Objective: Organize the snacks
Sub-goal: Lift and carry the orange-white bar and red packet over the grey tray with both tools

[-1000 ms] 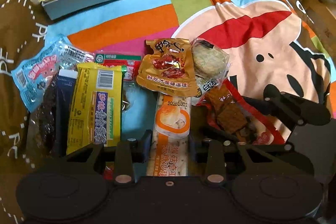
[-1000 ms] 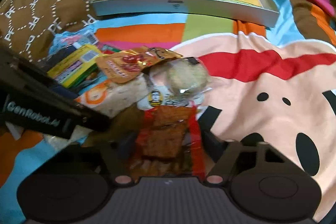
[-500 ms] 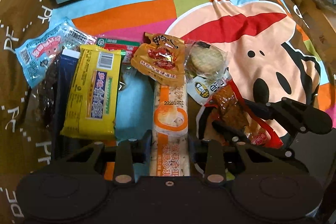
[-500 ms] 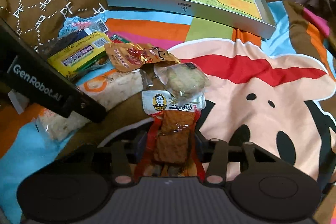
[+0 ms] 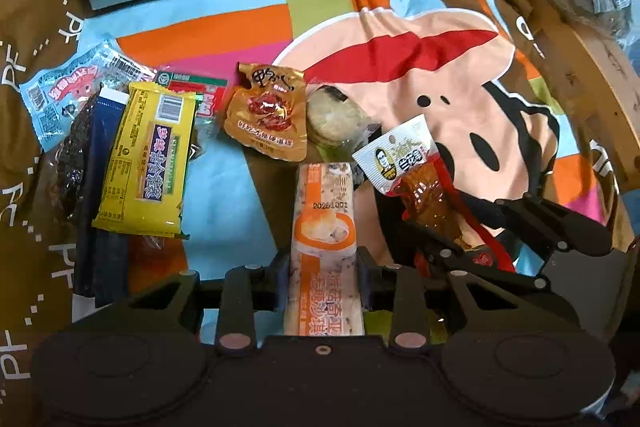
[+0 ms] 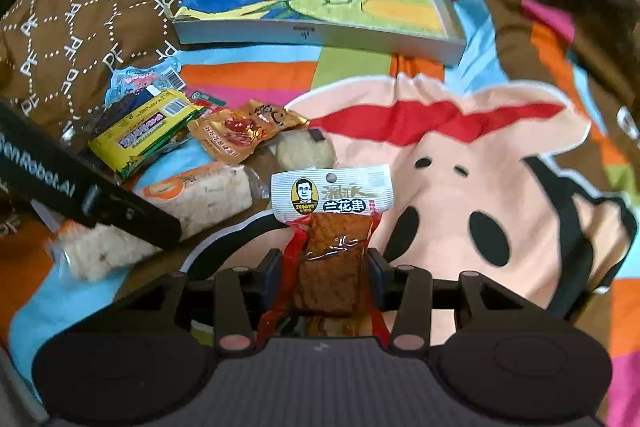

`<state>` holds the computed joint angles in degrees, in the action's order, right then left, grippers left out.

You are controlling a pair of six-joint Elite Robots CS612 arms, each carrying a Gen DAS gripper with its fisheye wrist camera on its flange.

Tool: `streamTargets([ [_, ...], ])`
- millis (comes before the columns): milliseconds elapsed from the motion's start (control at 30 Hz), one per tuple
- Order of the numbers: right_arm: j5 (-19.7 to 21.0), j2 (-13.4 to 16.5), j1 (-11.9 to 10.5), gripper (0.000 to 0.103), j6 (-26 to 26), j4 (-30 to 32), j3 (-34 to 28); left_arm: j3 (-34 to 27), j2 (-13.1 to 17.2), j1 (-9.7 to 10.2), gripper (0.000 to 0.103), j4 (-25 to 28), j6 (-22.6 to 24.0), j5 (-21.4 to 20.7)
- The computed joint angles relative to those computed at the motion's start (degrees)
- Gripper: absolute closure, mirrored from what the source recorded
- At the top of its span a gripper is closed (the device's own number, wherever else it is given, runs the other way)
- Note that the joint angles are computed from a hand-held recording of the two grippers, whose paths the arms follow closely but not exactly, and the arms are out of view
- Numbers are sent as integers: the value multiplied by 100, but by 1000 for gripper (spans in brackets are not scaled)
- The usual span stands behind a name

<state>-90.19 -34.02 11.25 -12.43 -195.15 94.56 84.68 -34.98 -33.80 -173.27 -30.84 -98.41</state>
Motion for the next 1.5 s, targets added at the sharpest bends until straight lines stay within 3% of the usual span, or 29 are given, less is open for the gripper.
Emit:
streamTargets([
  [200, -222, 56, 71, 55, -198, -320, 9, 33, -18, 15, 68, -97, -39, -9],
  [500, -233, 124, 64, 55, -155, -825, -1, 136, -63, -14, 68, -296, -62, 106],
  [867, -242, 215, 83, 55, -215, -1523, -42, 319, -119, -45, 68, -1207, -164, 383],
  [1067, -238, 270, 87, 55, -229, -1809, -148, 371, -115, -79, 68, -1751, -302, 758],
  [1500, -70, 436, 123, 55, -548, -1930, -785, -11, 124, -92, 68, -2436, -324, 2025],
])
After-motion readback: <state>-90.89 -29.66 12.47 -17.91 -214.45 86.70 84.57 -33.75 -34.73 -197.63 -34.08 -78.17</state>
